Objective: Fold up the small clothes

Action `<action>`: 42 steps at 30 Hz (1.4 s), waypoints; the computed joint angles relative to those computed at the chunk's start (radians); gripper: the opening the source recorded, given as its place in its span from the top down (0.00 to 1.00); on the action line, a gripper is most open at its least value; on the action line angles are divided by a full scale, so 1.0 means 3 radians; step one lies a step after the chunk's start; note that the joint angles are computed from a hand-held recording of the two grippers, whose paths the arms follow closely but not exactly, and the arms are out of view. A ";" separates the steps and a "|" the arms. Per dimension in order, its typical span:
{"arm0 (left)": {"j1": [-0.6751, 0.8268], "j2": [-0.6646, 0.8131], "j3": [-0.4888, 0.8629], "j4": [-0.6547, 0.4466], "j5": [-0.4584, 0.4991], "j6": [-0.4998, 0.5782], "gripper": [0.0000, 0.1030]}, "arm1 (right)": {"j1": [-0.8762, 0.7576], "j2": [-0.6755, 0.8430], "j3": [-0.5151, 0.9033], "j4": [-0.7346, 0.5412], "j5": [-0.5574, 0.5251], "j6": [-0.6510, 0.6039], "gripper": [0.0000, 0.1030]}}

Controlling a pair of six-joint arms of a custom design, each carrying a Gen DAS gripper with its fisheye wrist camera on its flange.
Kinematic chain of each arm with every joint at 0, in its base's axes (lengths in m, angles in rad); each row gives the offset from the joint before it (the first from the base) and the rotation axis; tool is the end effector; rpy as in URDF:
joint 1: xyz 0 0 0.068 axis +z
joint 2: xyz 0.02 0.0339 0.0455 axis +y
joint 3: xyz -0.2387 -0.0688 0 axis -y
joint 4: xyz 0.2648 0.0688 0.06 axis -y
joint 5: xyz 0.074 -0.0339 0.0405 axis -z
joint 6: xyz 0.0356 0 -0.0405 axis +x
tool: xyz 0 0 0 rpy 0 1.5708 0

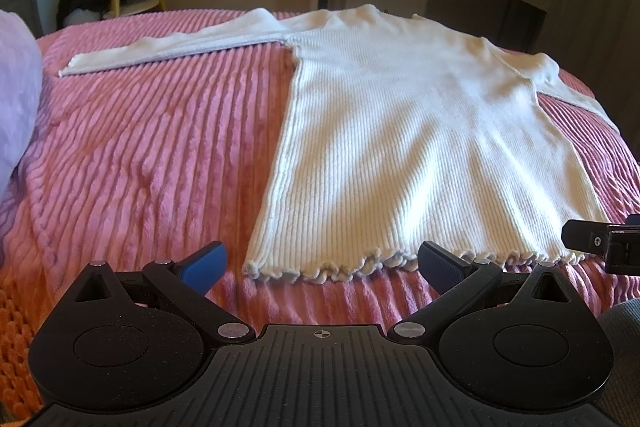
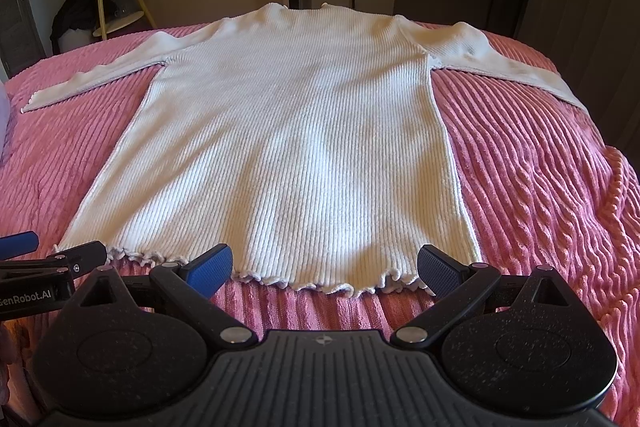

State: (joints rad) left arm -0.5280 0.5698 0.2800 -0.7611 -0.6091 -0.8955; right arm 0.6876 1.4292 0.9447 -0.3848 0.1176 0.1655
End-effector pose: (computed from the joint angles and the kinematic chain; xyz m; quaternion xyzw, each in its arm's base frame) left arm 0.1322 -0.0535 0.1345 -0.2442 0.8923 0.0593 0.3749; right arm 0.2493 0.1993 0.1960 -0.2225 0.9109 0.0917 0.3351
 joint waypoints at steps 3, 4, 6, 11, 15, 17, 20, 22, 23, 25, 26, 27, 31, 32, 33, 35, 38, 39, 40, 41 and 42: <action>-0.0008 0.0004 -0.0006 0.0002 0.0002 -0.0012 0.00 | -0.0003 0.0006 0.0005 -0.0004 -0.0004 0.0001 0.04; 0.0007 -0.0004 -0.0007 0.0006 0.0009 0.0003 0.00 | -0.0005 0.0005 0.0005 -0.0002 -0.0007 -0.0002 0.04; -0.0004 -0.0007 -0.0010 0.0004 0.0007 -0.0007 0.00 | -0.0004 0.0005 0.0004 -0.0002 -0.0005 0.0000 0.04; 0.0033 -0.0011 -0.0015 0.0023 0.0037 0.0020 0.00 | -0.0001 0.0003 0.0003 -0.0006 -0.0005 0.0005 0.04; 0.0032 -0.0002 -0.0014 0.0026 0.0046 0.0017 0.00 | -0.0002 0.0003 0.0004 -0.0007 -0.0007 0.0006 0.04; 0.0039 0.0004 -0.0012 0.0035 0.0054 0.0021 0.00 | -0.0006 0.0004 0.0004 -0.0006 -0.0009 0.0001 0.04; 0.0058 0.0012 -0.0014 0.0050 0.0071 0.0036 0.00 | -0.0007 0.0003 0.0003 -0.0005 -0.0009 0.0001 0.04; 0.0063 0.0008 -0.0015 0.0050 0.0074 0.0040 0.00 | -0.0006 0.0002 -0.0005 0.0003 -0.0014 0.0012 0.04; 0.0063 0.0008 -0.0015 0.0050 0.0074 0.0040 0.00 | -0.0005 -0.0001 -0.0013 0.0007 -0.0016 0.0017 0.04; 0.0080 0.0017 -0.0015 0.0067 0.0093 0.0054 0.00 | -0.0006 -0.0010 -0.0028 0.0012 -0.0023 0.0025 0.04; 0.0090 0.0015 -0.0015 0.0073 0.0103 0.0064 0.00 | -0.0007 -0.0011 -0.0030 0.0013 -0.0026 0.0028 0.04; 0.0085 0.0019 -0.0015 0.0076 0.0103 0.0060 0.00 | -0.0005 -0.0013 -0.0032 0.0013 -0.0025 0.0029 0.04; 0.0094 0.0027 -0.0013 0.0081 0.0115 0.0065 0.00 | -0.0008 -0.0005 -0.0021 0.0000 -0.0036 0.0036 0.04; 0.0111 0.0038 -0.0010 0.0098 0.0130 0.0082 0.00 | -0.0011 -0.0002 -0.0020 0.0000 -0.0039 0.0040 0.04; 0.0106 0.0051 -0.0008 0.0103 0.0132 0.0076 0.00 | -0.0011 -0.0005 -0.0022 -0.0001 -0.0043 0.0044 0.04; 0.0125 0.0062 -0.0007 0.0124 0.0152 0.0096 0.00 | -0.0021 0.0010 -0.0009 0.0000 -0.0054 0.0032 0.04; 0.0148 0.0079 -0.0003 0.0150 0.0177 0.0124 0.00 | -0.0028 0.0017 -0.0002 -0.0002 -0.0066 0.0033 0.04; 0.0158 0.0081 -0.0004 0.0158 0.0189 0.0132 0.00 | -0.0024 0.0014 -0.0007 0.0000 -0.0066 0.0036 0.04; 0.0173 0.0073 -0.0006 0.0160 0.0202 0.0146 0.00 | -0.0029 0.0009 -0.0011 0.0003 -0.0073 0.0036 0.04; 0.0176 0.0078 -0.0005 0.0163 0.0207 0.0147 0.00 | -0.0034 0.0009 -0.0011 0.0006 -0.0082 0.0034 0.04; 0.0181 0.0092 -0.0001 0.0170 0.0210 0.0148 0.00 | -0.0036 0.0011 -0.0011 0.0008 -0.0089 0.0035 0.04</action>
